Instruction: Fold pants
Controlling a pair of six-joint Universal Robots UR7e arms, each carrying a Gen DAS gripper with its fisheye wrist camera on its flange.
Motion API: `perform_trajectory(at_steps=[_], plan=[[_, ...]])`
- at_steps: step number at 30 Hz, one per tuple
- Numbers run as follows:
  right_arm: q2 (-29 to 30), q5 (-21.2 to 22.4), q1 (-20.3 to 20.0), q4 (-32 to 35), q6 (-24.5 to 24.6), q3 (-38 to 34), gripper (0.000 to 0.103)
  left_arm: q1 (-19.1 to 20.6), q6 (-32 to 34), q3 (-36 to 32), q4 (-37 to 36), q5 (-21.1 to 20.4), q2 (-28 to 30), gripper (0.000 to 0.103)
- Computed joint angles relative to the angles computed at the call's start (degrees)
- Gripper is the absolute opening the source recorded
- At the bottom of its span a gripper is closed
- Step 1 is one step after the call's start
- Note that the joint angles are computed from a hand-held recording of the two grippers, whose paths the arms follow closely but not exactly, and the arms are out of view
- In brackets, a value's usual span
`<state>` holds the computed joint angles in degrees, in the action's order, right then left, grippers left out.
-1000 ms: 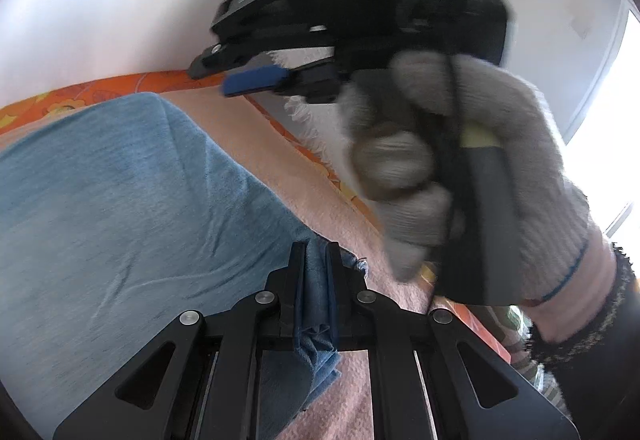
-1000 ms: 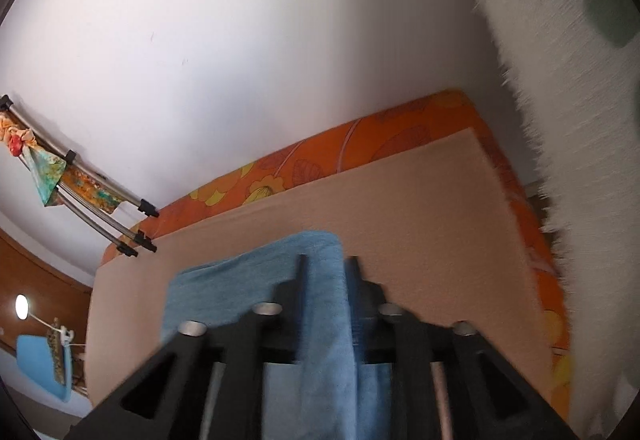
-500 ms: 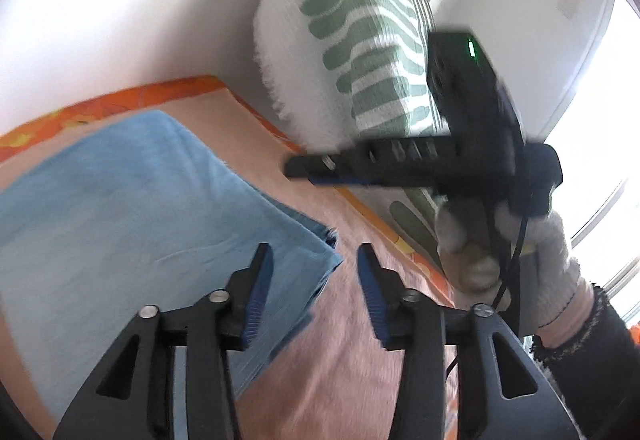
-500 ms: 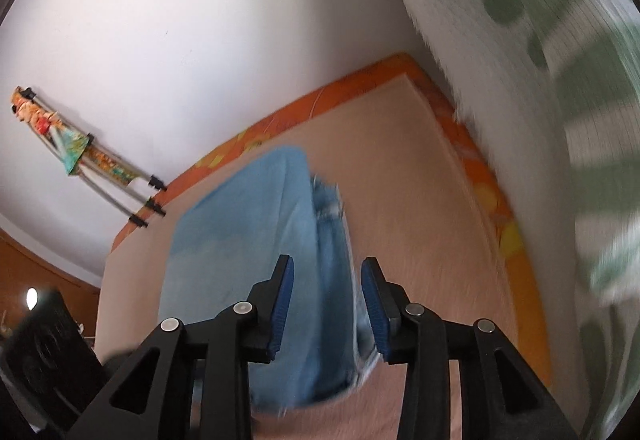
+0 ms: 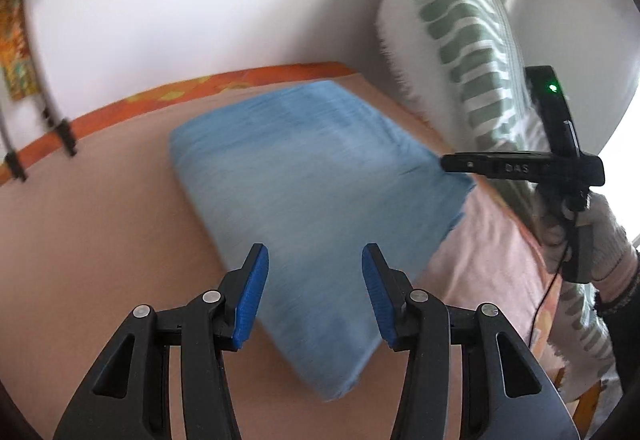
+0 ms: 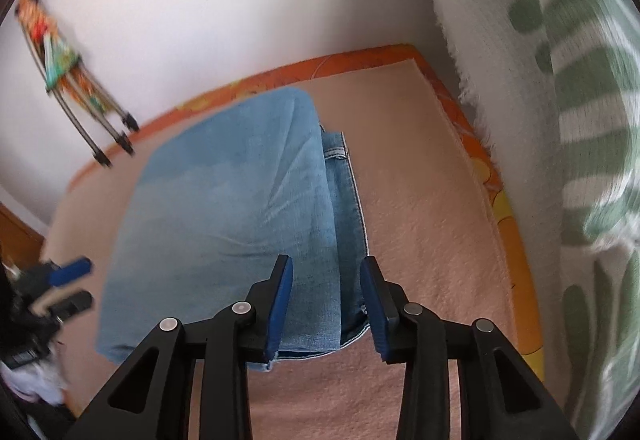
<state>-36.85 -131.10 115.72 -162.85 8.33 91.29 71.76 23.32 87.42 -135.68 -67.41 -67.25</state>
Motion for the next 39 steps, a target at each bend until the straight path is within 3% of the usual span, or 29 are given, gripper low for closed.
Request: perform_trajectory(at_steps=[7,11,13,17,27,31,39], plan=[[1.4,-6.2,1.0,6.2,-0.1,-2.1,0.035,-0.1,2.7,1.9,-3.6,6.7,1.1,0.050],[1.5,-7.4,1.3,9.5,-0.9,-3.5,0.035,0.7,1.6,1.8,-3.0,7.1,1.1,0.057],[1.4,-6.8,1.5,8.1,-2.8,-3.7,0.037,0.8,1.3,1.5,-3.3,7.2,1.0,0.057],[1.6,-4.1,1.3,3.4,-7.4,-4.4,0.066,1.0,0.3,-0.6,-4.0,8.3,2.0,0.061],[4.7,-2.2,-1.4,1.6,-10.0,-10.9,0.084,1.7,-0.3,-5.2,-4.5,9.0,4.4,0.065],[5.1,0.7,-2.7,5.5,-9.1,-13.0,0.088,2.4,-3.3,-6.9,-1.6,7.0,4.9,0.065],[7.1,5.7,-5.1,13.0,-7.6,-18.0,0.089,5.8,-18.1,-16.1,10.5,-4.8,8.2,0.065]])
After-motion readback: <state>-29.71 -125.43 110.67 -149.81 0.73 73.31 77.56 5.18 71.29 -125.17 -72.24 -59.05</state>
